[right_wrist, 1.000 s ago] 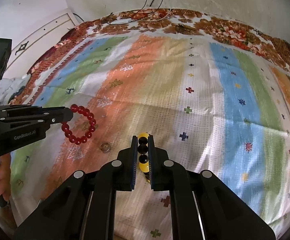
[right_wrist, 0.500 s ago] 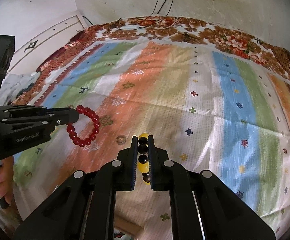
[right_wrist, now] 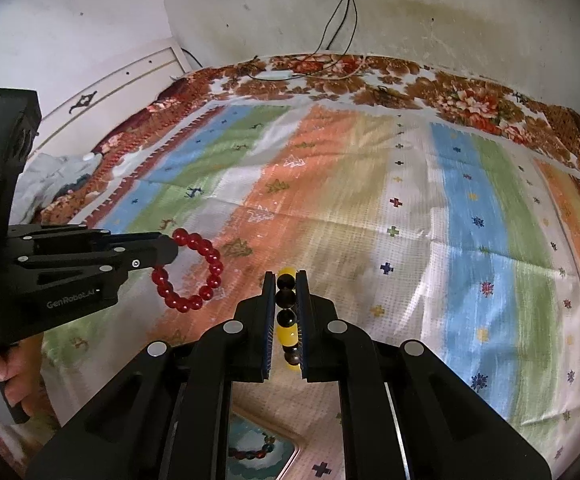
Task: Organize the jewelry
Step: 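Lift both bracelets and carry them over the silver tin, then open both tools to drop the bracelets into the tin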
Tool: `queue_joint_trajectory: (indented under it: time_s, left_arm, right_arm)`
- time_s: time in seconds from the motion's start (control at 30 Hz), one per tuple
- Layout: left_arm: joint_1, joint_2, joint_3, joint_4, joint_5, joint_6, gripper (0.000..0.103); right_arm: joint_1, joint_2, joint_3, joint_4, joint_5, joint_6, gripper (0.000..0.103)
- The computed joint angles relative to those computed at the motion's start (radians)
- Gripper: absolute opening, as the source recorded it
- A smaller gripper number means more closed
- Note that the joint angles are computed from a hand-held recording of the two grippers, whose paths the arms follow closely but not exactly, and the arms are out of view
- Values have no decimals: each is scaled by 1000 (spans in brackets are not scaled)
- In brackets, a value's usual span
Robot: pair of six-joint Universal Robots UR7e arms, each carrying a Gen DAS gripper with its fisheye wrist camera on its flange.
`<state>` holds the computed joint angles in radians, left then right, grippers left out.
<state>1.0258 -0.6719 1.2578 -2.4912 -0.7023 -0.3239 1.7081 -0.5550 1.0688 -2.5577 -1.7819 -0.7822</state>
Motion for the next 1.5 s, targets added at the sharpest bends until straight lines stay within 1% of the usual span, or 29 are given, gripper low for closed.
queue_joint_trajectory:
  time_s: [0.3,0.7,0.97,1.17,1.5]
  left_arm:
    - [-16,-16,40,-42,-3,11,13]
    - [-43,-43,112,-96,-2,24,13]
    - [-64,-64,163,-147,-5,31,13]
    - [-84,-72,200,-177,9,37,13]
    - [-107,-88,266,-197,12,22,13]
  right_arm:
    - [3,-60,91,-45,28,-4,11]
    - [4,-113,181,-93,36,-20,11]
    - [2,-160,247,-101,49,-27,11]
    - [-2,-194,298,-114,62,-37,11]
    - [-7,-236,365,-119,60,-61,11]
